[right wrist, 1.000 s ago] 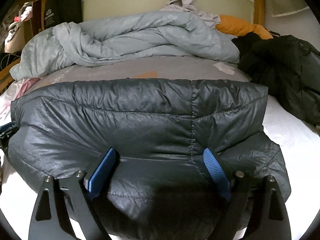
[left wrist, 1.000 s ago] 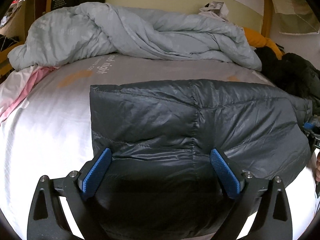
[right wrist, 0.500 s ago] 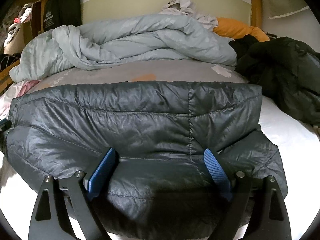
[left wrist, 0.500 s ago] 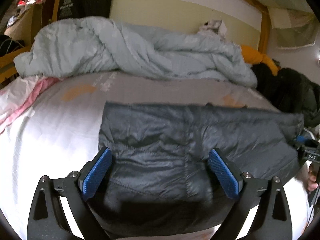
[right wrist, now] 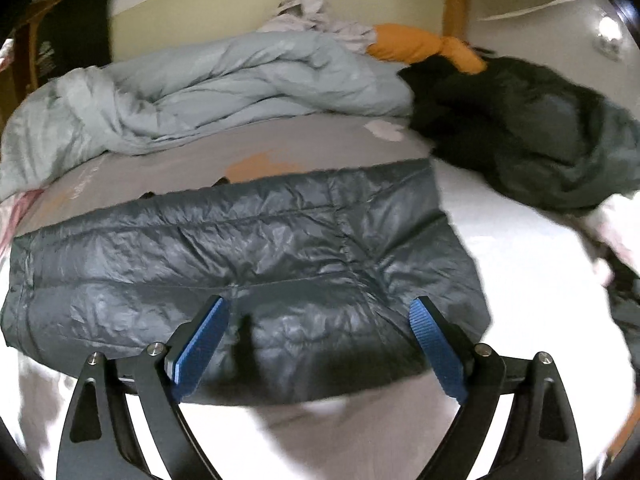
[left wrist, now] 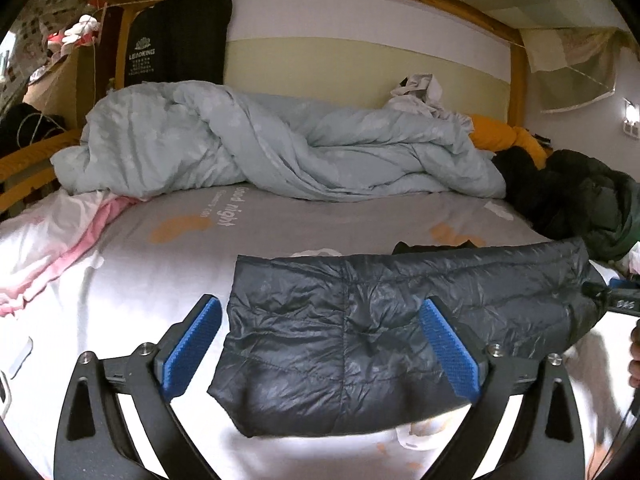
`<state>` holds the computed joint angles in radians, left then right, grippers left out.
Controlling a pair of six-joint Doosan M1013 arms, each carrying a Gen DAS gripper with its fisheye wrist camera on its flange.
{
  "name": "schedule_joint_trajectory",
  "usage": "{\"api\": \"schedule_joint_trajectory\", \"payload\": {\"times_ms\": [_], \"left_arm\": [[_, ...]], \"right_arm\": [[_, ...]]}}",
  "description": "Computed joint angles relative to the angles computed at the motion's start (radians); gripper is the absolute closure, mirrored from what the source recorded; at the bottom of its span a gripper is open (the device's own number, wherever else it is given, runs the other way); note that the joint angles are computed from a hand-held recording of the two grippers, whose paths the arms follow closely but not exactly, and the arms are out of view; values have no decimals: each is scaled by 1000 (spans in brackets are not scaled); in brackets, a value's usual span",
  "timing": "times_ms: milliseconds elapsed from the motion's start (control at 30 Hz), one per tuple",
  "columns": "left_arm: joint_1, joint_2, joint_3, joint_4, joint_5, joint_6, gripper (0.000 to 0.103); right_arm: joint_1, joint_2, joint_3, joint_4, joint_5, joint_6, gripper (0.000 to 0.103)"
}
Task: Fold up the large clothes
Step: 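Open both grippers and pull them back from the folded jacket, then grasp the folded black jacket's edge with the left gripper and lift it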
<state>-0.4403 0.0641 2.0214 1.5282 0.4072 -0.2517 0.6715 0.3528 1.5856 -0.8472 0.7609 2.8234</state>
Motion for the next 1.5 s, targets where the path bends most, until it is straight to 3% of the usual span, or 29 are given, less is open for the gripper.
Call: {"api": "schedule_joint_trajectory", "payload": {"times_ms": [133, 200, 267, 500, 600, 767, 1000, 1167, 1300, 1500], "left_arm": [[-14, -3, -1, -16, 28, 19, 1], [-22, -5, 3, 3, 44, -12, 1], [-29, -7, 8, 23, 50, -37, 1], [-40, -5, 11, 57, 39, -57, 1], [-40, 1, 10, 52, 35, -41, 1], [-30, 7, 6, 7, 10, -3, 1], [-37, -1, 13, 63, 4, -51, 1], [-45, 1, 13, 73, -5, -40, 1], [-52, 5, 10, 71, 4, -20, 1], [-53, 4, 13, 89, 1, -42, 1]], "right_arm": [[67, -38, 2, -84, 46, 35, 9], [97, -54, 4, -131, 84, 74, 0], [118, -70, 18, -189, 101, 120, 0], [113, -105, 34, -188, 84, 177, 0], [113, -99, 31, -241, 128, 215, 0], [97, -123, 65, -273, 46, 274, 0], [87, -127, 76, -238, -50, 242, 0], [82, -156, 113, -317, -145, 342, 0], [91, -157, 125, -407, -140, 417, 0], [74, -139, 111, -303, -161, 344, 0]]}}
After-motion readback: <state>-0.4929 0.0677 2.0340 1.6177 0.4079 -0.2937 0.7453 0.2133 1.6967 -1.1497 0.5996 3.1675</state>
